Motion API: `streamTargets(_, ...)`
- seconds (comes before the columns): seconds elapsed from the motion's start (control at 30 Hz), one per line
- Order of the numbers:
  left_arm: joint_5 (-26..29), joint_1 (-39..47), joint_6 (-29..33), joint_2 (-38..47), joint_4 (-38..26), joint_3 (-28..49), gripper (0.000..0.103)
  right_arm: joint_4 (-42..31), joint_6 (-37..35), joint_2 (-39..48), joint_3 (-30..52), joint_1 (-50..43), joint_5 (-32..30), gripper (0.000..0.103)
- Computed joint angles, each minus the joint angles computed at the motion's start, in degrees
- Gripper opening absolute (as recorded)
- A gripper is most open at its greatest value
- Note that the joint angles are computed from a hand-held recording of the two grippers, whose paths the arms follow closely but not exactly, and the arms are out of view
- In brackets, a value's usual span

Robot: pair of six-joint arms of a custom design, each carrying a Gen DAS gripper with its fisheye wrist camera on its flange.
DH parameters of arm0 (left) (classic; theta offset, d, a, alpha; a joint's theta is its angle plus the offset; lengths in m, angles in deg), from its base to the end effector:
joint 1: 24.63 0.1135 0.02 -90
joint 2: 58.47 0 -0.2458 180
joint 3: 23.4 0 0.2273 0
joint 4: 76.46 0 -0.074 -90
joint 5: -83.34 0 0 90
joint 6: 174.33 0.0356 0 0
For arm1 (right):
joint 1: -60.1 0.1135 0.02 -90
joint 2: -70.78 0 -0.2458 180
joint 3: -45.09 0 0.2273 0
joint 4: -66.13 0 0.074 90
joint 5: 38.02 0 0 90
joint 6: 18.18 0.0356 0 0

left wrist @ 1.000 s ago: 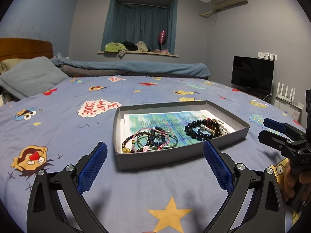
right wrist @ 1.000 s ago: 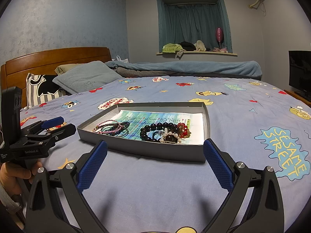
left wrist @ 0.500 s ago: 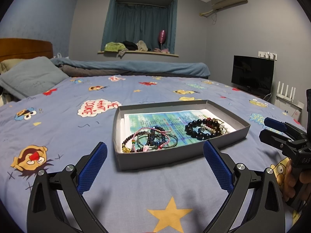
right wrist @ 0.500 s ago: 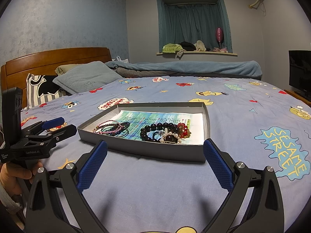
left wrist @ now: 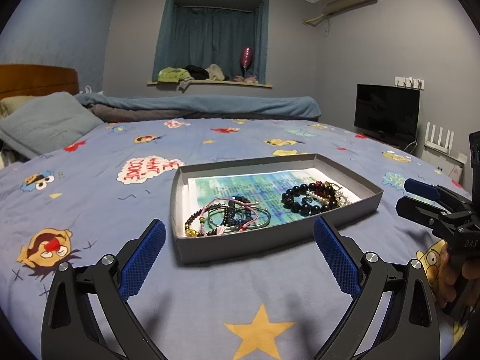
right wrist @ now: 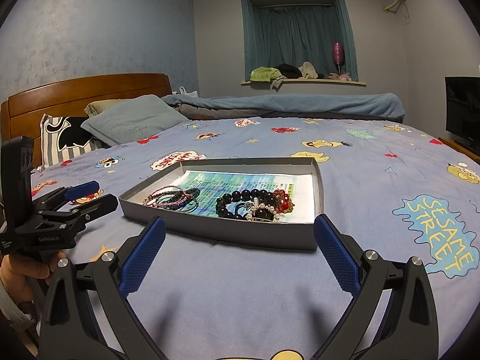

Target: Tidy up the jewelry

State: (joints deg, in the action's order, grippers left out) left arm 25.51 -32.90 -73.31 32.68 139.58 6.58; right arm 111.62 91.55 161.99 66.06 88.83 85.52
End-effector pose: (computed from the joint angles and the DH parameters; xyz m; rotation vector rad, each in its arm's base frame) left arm 0.2237 -0.0517 0.1159 0.6768 1.8565 -0.5306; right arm 0.1815 0.0771 0.1019 0.2155 1.9152 -0.0229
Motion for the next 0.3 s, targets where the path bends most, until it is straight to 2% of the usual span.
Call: streamTargets(0.3,-0.6,-0.28,0.19,-0.23,-1.6,0.72,0.098,0.16,-0.03,0.09,-0.04,-0.01,-0.01,0.097)
